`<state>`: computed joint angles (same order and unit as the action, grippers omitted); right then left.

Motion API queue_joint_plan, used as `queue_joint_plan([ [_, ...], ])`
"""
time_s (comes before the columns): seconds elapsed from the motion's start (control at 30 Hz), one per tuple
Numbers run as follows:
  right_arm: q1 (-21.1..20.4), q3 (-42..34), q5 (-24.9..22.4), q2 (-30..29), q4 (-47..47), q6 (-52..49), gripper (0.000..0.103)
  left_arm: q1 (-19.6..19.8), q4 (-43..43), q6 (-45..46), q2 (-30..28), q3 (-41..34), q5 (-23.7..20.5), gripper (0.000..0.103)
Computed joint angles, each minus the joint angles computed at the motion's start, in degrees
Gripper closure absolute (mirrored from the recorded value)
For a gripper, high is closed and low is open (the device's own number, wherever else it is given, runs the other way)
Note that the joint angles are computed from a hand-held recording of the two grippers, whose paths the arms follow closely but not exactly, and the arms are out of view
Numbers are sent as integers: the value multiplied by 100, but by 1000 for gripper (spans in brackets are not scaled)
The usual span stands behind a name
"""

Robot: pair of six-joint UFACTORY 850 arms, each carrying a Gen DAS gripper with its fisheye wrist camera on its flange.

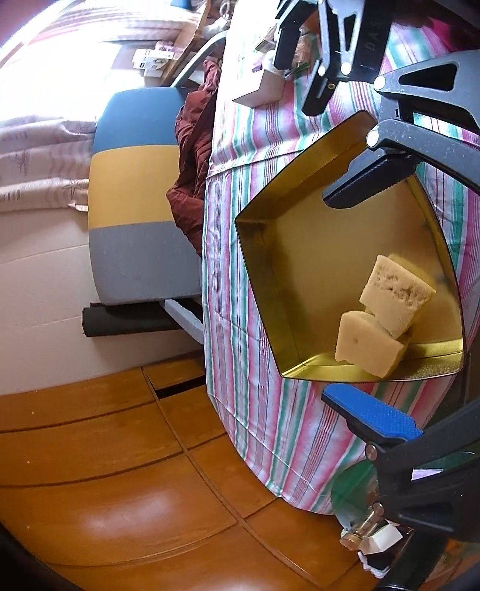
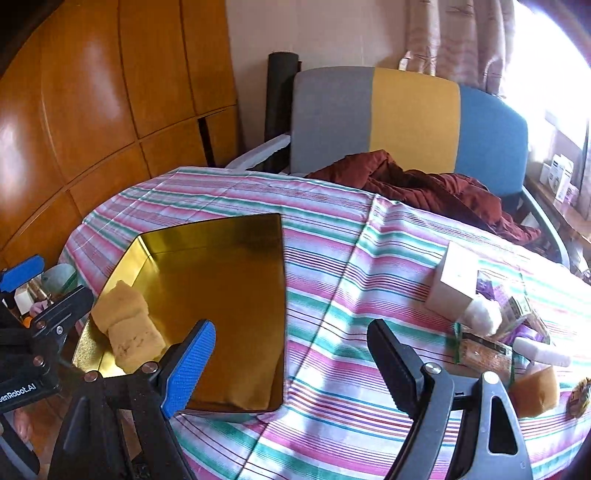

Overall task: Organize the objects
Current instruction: 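Carry both yellow sponges over the gold tray and release them inside, then grasp the white sponge with the left tool while the right tool grasps a yellow sponge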

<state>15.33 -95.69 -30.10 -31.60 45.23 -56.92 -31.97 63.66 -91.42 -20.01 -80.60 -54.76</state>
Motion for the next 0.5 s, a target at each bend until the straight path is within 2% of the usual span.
queue_joint_plan([
  [0.37, -394, -205, 137, -172, -459, 732, 17, -28, -180, 556, -349, -420, 192, 7],
  [0.5, -648, -452, 101, -331, -873, 1328, 17, -8, -318, 877, -520, -633, 502, 6],
])
